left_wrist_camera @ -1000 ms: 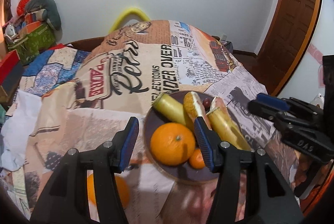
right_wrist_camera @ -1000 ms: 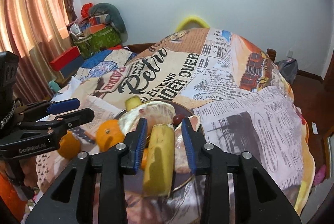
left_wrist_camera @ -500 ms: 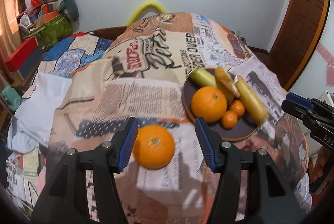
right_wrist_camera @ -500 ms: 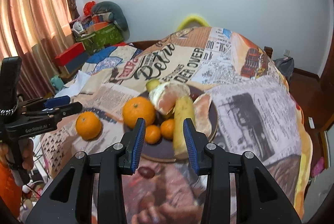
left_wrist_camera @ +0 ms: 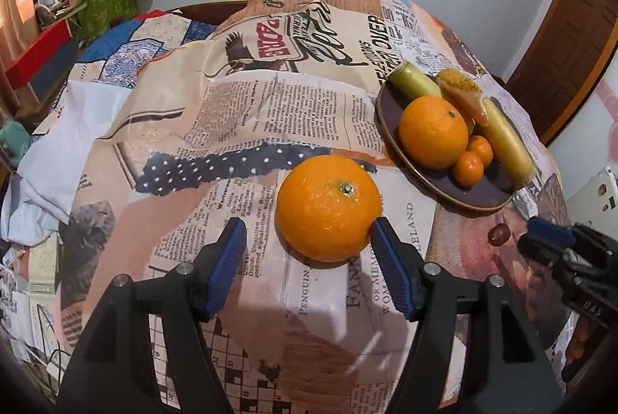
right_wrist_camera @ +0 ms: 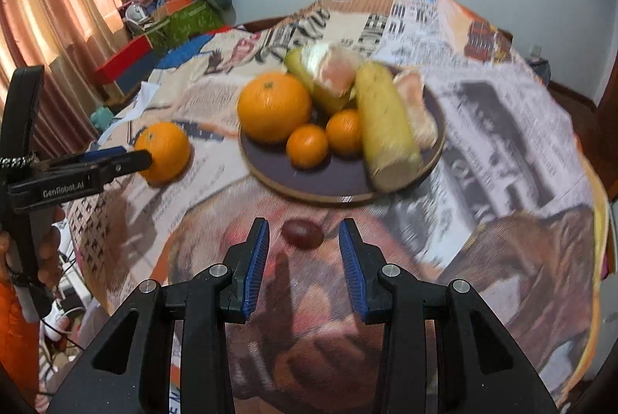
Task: Organize fruits
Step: 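Grasp the large orange on the cloth with the left tool while the right tool grasps another date, then set the large orange on the plate with the left tool while the right tool sets the date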
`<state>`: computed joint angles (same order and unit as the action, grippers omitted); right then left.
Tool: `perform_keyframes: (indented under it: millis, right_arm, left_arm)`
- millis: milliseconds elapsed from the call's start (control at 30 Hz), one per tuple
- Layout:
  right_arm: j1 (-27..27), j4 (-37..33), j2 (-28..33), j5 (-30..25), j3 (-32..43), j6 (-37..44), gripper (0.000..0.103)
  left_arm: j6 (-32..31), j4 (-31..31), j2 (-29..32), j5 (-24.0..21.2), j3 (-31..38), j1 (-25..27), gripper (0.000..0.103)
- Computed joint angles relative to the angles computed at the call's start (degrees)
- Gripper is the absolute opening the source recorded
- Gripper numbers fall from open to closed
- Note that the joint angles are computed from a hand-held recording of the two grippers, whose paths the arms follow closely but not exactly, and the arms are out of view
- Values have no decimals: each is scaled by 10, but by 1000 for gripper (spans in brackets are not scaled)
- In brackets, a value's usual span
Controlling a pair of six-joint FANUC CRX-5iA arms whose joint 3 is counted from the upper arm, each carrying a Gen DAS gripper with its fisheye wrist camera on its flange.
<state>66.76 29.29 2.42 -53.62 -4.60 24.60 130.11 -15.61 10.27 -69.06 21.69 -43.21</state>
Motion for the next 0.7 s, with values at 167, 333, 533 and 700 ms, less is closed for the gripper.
perform_keyframes:
  millis: [167,333,533,700]
  right_arm:
    - [-6,-19,18,-5,12,13,34]
    - [-10,-18,20,2,13,27,34]
    - [-8,-12,19,4,9,34,26]
    - [-10,-20,14,7,8,42,21]
  left_arm:
    - [-20,14,12,7,2,4,71]
    - [-24,33,29,9,8,15,73]
    - [-15,22,42,8,23,13,73]
    - [-16,12,33,20,24,9,64]
